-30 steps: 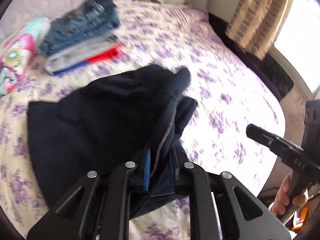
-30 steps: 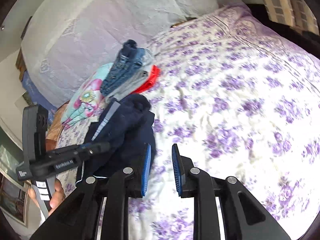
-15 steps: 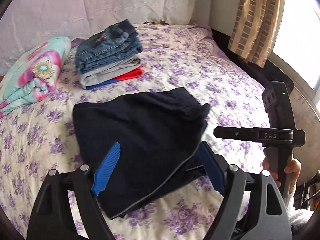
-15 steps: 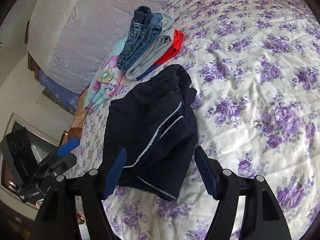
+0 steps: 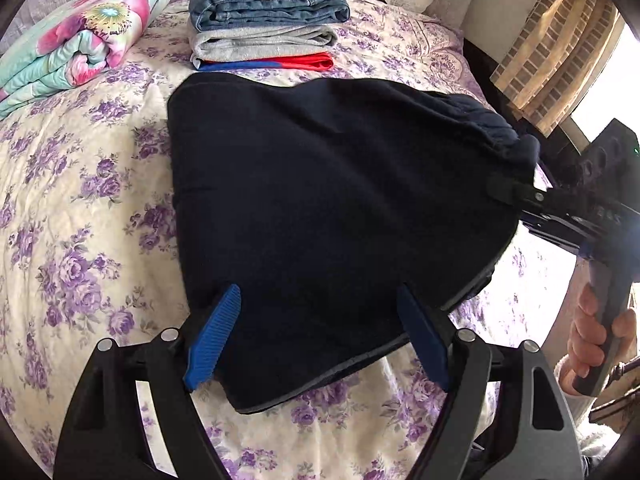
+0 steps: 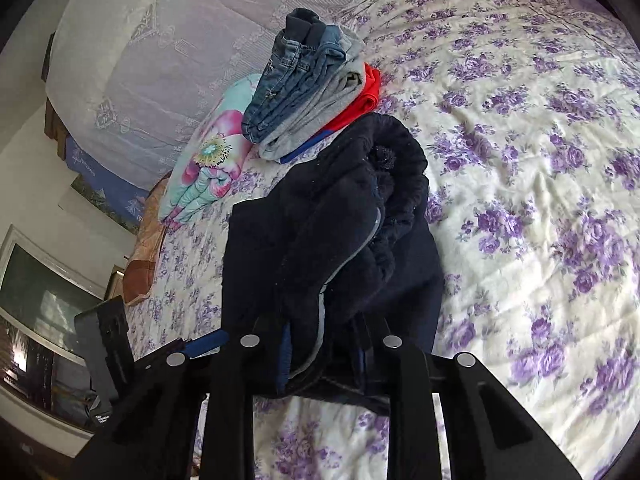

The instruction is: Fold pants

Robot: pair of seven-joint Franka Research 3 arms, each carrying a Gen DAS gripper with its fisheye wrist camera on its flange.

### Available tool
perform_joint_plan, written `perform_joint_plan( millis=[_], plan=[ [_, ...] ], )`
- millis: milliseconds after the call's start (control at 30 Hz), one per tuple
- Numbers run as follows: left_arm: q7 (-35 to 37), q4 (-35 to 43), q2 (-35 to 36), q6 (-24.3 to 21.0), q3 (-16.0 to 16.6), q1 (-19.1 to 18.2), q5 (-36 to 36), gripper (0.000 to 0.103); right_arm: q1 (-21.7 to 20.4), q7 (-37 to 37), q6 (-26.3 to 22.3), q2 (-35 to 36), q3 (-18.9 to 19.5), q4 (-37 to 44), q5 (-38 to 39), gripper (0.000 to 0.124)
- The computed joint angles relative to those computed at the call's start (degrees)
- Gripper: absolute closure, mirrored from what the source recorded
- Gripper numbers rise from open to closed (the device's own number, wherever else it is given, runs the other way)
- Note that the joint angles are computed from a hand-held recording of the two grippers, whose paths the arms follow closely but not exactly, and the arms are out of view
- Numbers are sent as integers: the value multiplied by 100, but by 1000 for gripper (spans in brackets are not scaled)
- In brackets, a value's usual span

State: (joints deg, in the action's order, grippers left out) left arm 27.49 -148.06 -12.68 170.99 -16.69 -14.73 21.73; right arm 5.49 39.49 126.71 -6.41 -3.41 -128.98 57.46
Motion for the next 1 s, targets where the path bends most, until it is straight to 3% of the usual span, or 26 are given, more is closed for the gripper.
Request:
perform_joint_plan(
  millis=[100, 200, 267, 367, 500, 600, 633, 700, 733, 833, 867, 933, 1000],
  plan=[
    [-2, -192, -207, 39, 50, -57, -99, 26, -15, 15, 341, -288, 4, -410, -54, 99],
    [-113, -464, -544, -33, 73, -45, -226, 26, 37, 309, 1011, 158, 122, -459, -448, 91],
    [-201, -696, -870, -158, 123, -54, -362, 26, 3, 167, 879, 395, 68, -373, -361, 89],
    [-174, -888, -1140, -380, 300, -155, -615, 26, -74, 254, 915, 111, 80, -431, -990, 63],
    [658, -784, -503, 36, 1040, -869, -1463, 26, -18, 151, 1736, -583, 106, -691, -1445, 63],
    [1263, -587, 82, 301, 1320, -1267, -2301, 29, 314, -535, 1596, -831, 26, -453, -1363, 52],
    [1271, -622, 128, 494, 1235, -1224, -2382, 31, 457, -834, 1363, -792, 10, -260, -1320, 47],
    [1401, -748, 92, 858, 987, -1104, -2558, 55, 704, -1188, 968, -501, 139, 228, -1375, 44],
    [1196, -790, 28, 876, 756, -887, -2415, 55, 815, -1234, 823, -261, 277, 520, -1510, 44],
    [101, -777, -67, 819, -501, 420, -1370, 59, 1118, -912, 537, 710, 731, 1574, -2285, 44],
    [-156, -779, -88, 829, -741, 671, -1160, 59, 1227, -666, 532, 1072, 849, 1936, -2690, 44],
    [-437, -772, -113, 828, -909, 862, -902, 59, 1515, 26, 561, 1792, 974, 2649, -3648, 44],
    [-548, -814, -125, 870, -801, 776, -793, 59, 1790, 649, 486, 2390, 927, 3250, -4468, 44]
  ],
)
